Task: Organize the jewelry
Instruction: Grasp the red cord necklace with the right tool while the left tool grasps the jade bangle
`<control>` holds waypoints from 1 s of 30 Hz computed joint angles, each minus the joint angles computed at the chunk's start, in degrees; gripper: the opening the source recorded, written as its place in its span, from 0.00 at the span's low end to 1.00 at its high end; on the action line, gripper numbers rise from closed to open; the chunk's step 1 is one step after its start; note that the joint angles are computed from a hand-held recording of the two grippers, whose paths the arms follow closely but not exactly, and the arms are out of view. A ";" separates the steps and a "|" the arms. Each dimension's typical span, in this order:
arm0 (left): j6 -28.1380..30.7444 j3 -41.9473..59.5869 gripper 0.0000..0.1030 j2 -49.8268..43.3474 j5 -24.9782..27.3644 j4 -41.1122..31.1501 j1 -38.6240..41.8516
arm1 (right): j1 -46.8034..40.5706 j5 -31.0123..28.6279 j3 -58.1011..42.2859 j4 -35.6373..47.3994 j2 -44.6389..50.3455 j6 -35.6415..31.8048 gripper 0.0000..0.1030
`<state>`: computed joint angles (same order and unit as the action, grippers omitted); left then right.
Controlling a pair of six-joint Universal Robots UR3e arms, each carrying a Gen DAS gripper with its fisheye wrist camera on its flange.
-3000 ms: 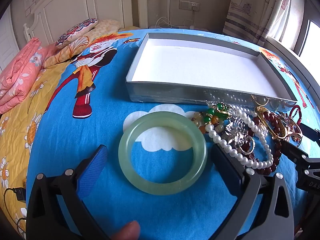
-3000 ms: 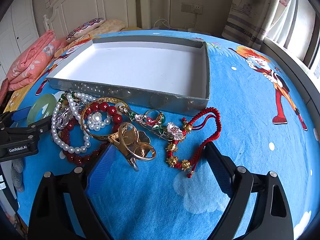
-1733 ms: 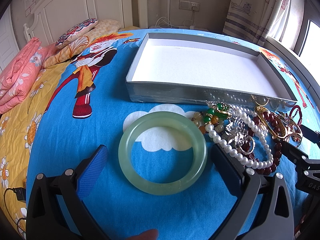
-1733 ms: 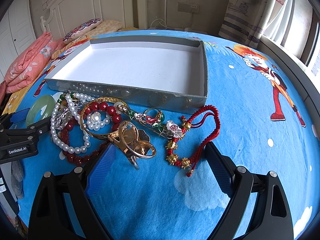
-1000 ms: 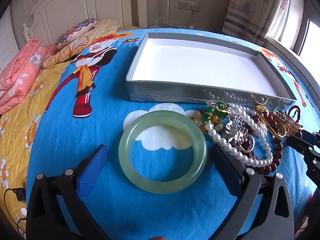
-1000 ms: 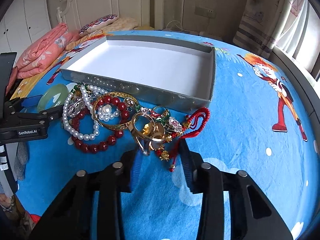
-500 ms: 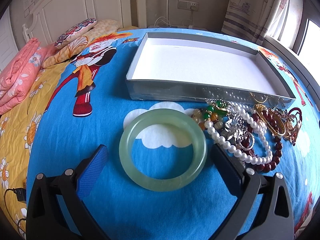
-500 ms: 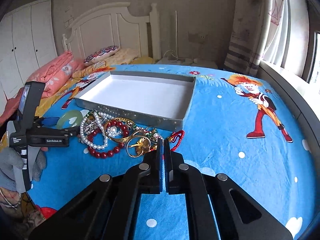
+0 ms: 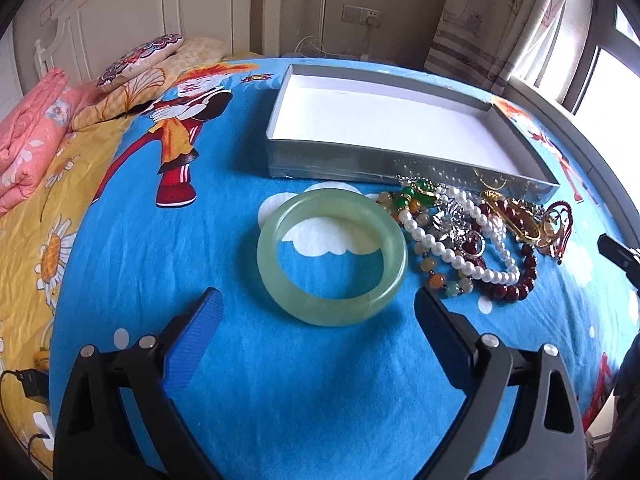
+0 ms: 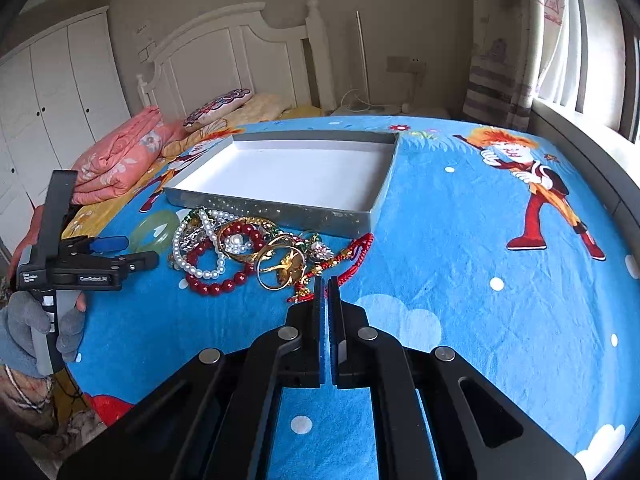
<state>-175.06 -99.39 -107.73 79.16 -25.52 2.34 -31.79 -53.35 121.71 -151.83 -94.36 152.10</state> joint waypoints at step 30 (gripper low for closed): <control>-2.15 7.48 0.13 -4.60 9.63 -0.14 -1.83 | 4.13 -2.75 -7.44 -8.35 10.07 8.02 0.08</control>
<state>-177.21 -91.91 -112.33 88.79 -25.65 0.51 -27.66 -56.10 114.27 -160.18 -84.29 160.12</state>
